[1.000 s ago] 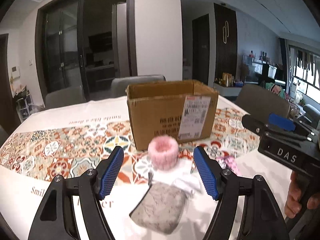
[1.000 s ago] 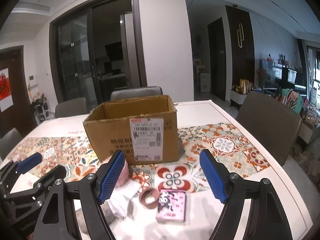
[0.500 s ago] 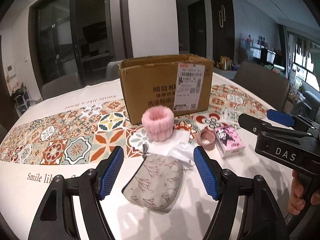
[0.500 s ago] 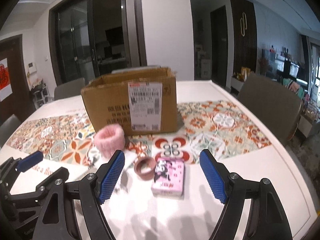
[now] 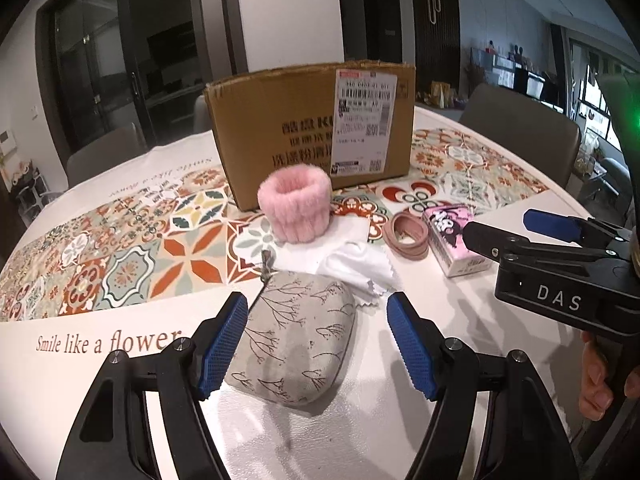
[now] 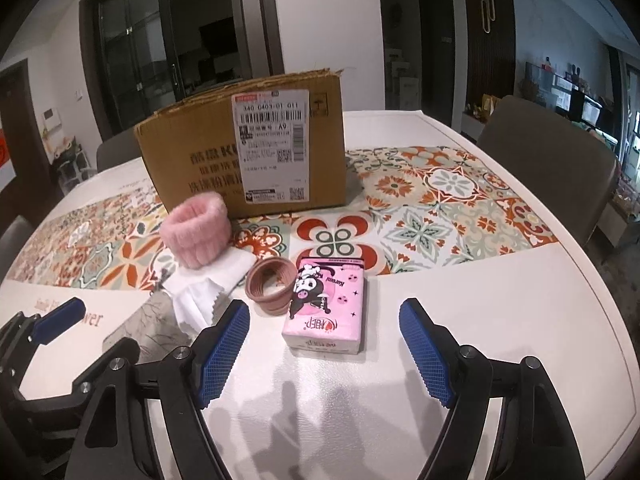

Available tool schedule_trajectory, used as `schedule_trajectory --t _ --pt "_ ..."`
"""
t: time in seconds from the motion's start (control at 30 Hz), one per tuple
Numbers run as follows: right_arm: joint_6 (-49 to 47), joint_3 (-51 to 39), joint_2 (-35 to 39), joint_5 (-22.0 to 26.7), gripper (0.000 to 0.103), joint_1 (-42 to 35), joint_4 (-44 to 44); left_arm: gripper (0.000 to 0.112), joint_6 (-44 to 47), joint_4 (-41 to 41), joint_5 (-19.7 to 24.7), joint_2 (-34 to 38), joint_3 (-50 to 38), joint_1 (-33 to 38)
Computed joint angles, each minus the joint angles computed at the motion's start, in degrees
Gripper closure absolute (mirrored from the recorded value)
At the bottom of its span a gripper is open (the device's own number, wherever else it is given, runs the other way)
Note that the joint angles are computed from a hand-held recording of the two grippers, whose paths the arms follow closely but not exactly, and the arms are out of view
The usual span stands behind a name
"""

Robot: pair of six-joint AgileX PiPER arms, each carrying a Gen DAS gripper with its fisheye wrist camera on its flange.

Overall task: Organize soft objects
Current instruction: 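Grasp the grey floral pouch with the left tool while the right tool grasps the pink tissue pack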

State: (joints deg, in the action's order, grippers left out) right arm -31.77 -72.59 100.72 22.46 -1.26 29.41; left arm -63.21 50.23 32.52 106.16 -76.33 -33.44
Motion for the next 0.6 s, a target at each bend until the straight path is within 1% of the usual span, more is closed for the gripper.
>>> schedule_trajectory --t 0.13,0.37,0.47,0.6 --pt "1.8 -1.7 2.2 1.0 0.025 0.4 -2.2 0.041 4.1 -3.9 -0.5 1.8 -1.4 0.8" --pt "6.1 -4.7 5.6 2.8 0.025 0.9 -5.7 0.047 7.9 -7.4 0.2 4.7 -3.9 1.9" --pt "7.6 -5.8 6.8 3.4 0.025 1.2 -7.0 0.051 8.6 -8.1 0.3 5.5 -4.5 2.4" --pt "9.6 -6.6 7.8 3.2 0.025 1.9 -9.4 0.06 10.3 -9.9 0.7 6.8 -5.5 3.0"
